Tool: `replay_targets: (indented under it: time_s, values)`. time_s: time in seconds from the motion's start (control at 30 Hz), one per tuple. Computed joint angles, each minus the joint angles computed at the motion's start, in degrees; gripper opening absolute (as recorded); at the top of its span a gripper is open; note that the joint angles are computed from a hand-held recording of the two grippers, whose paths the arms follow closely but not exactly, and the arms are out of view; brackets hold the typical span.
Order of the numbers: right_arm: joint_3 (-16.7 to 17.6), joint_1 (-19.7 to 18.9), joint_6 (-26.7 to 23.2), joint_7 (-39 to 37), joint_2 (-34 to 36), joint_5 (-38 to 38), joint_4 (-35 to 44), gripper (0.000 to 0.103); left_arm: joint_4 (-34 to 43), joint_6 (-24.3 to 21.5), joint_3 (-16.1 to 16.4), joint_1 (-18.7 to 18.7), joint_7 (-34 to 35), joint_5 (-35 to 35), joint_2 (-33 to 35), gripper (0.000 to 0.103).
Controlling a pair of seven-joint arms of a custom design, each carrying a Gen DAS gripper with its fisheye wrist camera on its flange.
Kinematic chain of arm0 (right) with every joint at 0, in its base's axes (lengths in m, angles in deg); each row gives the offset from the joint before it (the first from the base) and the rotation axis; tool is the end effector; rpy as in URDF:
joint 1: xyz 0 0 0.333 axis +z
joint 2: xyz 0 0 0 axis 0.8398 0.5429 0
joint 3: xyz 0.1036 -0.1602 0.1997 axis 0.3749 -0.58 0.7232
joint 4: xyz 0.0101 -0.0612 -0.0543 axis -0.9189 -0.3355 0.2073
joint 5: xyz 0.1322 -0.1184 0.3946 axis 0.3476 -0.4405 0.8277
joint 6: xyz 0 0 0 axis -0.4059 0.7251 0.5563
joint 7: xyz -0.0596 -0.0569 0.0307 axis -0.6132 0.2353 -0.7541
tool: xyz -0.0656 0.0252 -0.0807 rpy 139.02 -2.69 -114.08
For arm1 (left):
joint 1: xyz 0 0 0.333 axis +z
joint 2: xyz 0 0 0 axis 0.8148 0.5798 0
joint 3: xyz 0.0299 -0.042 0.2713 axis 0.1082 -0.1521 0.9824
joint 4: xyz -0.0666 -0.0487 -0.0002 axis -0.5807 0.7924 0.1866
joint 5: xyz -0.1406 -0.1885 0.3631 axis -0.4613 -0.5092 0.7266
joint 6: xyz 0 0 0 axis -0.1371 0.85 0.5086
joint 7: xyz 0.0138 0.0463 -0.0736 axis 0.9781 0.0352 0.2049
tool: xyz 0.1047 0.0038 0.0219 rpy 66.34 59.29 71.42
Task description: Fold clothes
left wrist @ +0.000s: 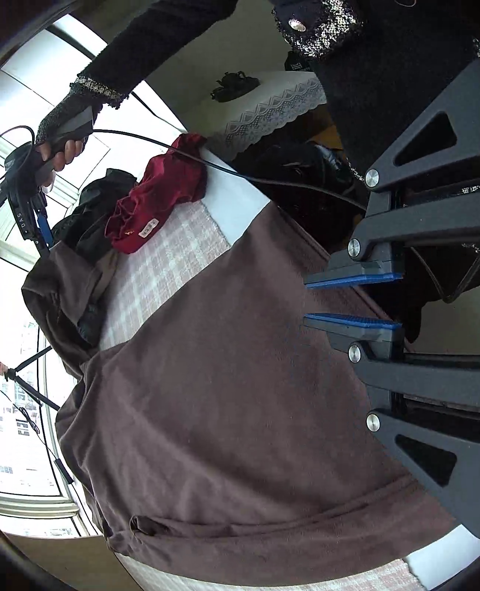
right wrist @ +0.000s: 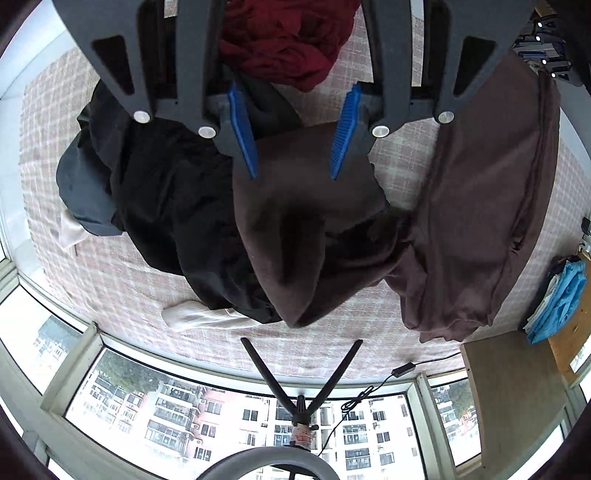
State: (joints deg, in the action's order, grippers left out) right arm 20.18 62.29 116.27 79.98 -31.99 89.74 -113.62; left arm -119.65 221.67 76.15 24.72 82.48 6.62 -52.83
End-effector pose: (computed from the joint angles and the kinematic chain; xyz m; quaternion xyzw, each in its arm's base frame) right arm 0.6701 0.0940 0.4125 -0.8774 0.4328 -0.1042 0.1790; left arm 0.3203 -0.2654 0.4004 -0.5987 0.7522 -0.2748 0.0129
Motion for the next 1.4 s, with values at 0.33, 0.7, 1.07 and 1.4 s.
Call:
replay_targets:
  time_s: [0.33,0.7,1.07,1.4]
  values:
    - [1.0,-3.4,-4.4,-5.4,7.4,5.1,11.5,0.041,30.7,5.4,-2.4,11.7,2.4,12.8,31.8,0.03]
    - [3.5,-4.1,-11.5,-10.6,15.3,5.6,24.2,0.041,67.8,0.6,-0.3,13.3,6.3,16.8,66.5,0.031]
    - [4.0,-1.6,-19.1,-10.6,24.7,2.4,39.9,0.041,67.8,2.6,0.1,13.5,7.7,14.4,66.8,0.04]
    - [4.0,2.0,-18.9,-12.1,27.6,-2.5,43.8,0.041,56.4,8.5,-6.9,18.6,17.6,0.4,58.0,0.003]
